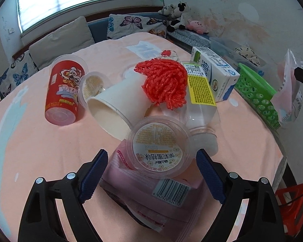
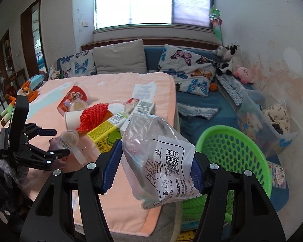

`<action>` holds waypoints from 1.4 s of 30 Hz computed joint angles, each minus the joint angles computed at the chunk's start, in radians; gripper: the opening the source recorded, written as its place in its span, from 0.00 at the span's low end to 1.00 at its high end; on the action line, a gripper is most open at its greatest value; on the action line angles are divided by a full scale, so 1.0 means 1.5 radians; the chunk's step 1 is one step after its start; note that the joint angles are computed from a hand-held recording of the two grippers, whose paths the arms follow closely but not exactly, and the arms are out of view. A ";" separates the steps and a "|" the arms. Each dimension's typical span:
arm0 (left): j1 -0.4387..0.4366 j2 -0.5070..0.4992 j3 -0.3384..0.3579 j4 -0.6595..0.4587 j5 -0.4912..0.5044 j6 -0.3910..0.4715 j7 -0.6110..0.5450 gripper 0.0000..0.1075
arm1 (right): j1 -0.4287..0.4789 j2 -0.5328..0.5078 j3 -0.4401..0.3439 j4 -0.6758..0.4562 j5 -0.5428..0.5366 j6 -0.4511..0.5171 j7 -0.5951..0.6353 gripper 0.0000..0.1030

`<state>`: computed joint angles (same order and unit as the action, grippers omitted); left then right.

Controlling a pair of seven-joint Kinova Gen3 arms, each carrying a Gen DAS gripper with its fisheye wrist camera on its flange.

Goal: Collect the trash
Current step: 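Carry the bag with the right gripper while the left gripper approaches the clear plastic cup, then grasp the clear plastic cup with the left gripper and lift it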

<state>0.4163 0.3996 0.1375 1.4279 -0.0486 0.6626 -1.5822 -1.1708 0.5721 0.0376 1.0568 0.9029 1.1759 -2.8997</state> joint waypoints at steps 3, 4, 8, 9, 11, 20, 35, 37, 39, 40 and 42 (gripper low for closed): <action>0.006 0.002 -0.003 0.007 -0.010 -0.006 -0.003 0.80 | -0.003 -0.002 0.003 0.003 0.001 0.011 -0.011 0.60; 0.004 0.000 -0.002 0.012 -0.008 -0.009 -0.006 0.80 | -0.003 -0.003 0.003 0.004 0.002 0.013 -0.013 0.60; -0.012 -0.003 0.010 0.020 0.010 -0.021 -0.027 0.67 | -0.004 -0.007 0.001 0.012 0.004 0.028 -0.028 0.60; -0.012 -0.002 0.008 0.021 0.010 -0.024 -0.028 0.64 | -0.004 -0.010 0.001 0.016 0.005 0.032 -0.034 0.60; -0.016 -0.007 0.009 0.028 0.016 -0.032 -0.032 0.57 | -0.004 -0.013 0.000 0.020 0.008 0.043 -0.041 0.60; -0.044 -0.017 0.020 0.037 0.061 -0.036 -0.061 0.59 | 0.002 -0.045 -0.017 0.070 0.034 0.083 -0.107 0.60; -0.058 0.001 0.042 0.016 0.072 -0.047 -0.153 0.66 | 0.025 -0.051 -0.041 0.086 0.034 0.084 -0.126 0.60; -0.079 0.004 0.059 0.016 0.095 -0.044 -0.191 0.66 | 0.028 -0.051 -0.041 0.086 0.031 0.082 -0.126 0.60; -0.075 0.008 0.052 0.011 0.099 -0.038 -0.203 0.66 | 0.029 -0.050 -0.041 0.086 0.029 0.081 -0.127 0.60; -0.070 0.010 0.046 0.008 0.095 -0.034 -0.207 0.66 | 0.030 -0.050 -0.041 0.087 0.028 0.080 -0.127 0.60; -0.062 0.014 0.038 0.005 0.087 -0.031 -0.211 0.64 | 0.031 -0.048 -0.040 0.084 0.026 0.081 -0.127 0.60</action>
